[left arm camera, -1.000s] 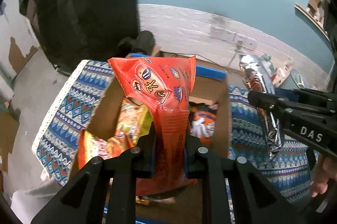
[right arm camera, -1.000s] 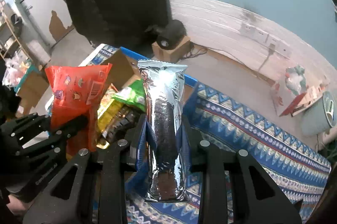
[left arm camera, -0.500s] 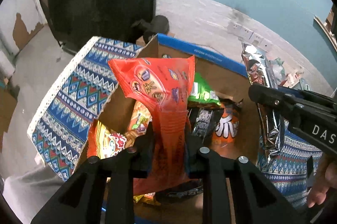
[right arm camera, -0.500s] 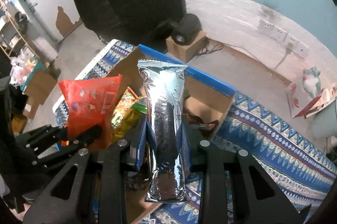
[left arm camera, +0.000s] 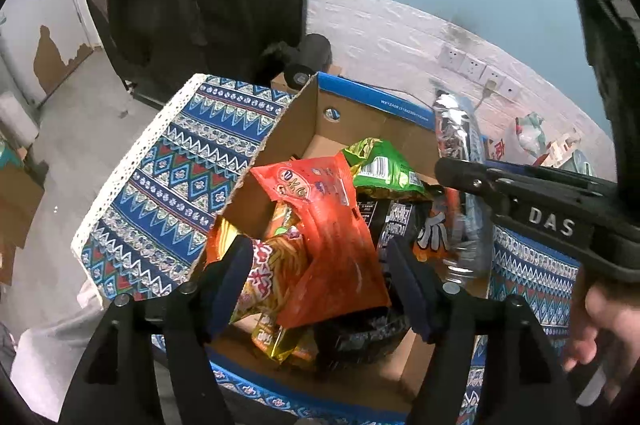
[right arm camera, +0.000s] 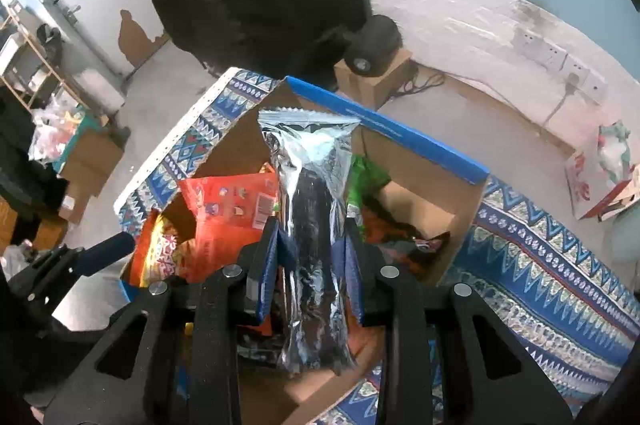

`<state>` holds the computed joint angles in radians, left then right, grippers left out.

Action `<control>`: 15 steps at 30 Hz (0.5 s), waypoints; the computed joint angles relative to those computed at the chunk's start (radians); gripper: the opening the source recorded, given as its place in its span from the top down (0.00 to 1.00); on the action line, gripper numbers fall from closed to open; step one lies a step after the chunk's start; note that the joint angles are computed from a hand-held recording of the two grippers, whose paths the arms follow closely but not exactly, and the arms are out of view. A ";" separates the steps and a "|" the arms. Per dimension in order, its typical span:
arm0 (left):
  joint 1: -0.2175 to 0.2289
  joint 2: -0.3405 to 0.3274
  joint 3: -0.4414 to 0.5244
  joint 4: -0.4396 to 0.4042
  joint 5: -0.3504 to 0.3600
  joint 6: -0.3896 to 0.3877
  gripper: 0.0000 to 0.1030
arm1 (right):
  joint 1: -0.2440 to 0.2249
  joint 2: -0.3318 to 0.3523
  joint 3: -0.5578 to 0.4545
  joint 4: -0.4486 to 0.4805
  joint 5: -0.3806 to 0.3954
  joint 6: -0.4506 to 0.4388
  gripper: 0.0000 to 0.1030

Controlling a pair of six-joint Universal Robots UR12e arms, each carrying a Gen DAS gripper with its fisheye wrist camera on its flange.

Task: Organize snacks
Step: 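Open both grippers to drop the bags into the box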

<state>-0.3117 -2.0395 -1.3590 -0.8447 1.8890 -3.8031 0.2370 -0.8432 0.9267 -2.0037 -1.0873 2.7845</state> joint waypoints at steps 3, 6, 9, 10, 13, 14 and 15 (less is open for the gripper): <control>-0.005 0.002 0.005 -0.021 0.026 0.001 0.24 | 0.001 -0.003 0.002 0.000 0.004 -0.002 0.70; -0.009 0.005 0.009 -0.040 0.046 -0.003 0.24 | -0.001 -0.011 0.011 -0.004 0.004 -0.011 0.62; -0.012 0.010 0.012 -0.048 0.051 -0.008 0.21 | -0.005 -0.020 0.023 -0.021 0.003 -0.007 0.49; -0.013 0.013 0.010 -0.047 0.055 -0.006 0.20 | -0.006 -0.026 0.030 -0.030 0.001 -0.008 0.46; -0.021 0.014 0.014 -0.046 0.079 0.006 0.18 | -0.012 -0.044 0.054 -0.057 -0.001 -0.007 0.40; -0.023 0.013 0.017 -0.050 0.087 0.009 0.16 | -0.014 -0.051 0.064 -0.068 -0.002 -0.004 0.35; -0.026 0.013 0.019 -0.052 0.097 0.013 0.15 | -0.016 -0.057 0.073 -0.078 -0.004 -0.003 0.34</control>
<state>-0.3377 -2.0263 -1.3399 -0.8968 1.9858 -3.7903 0.2211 -0.9003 0.9997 -2.0813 -1.0911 2.7816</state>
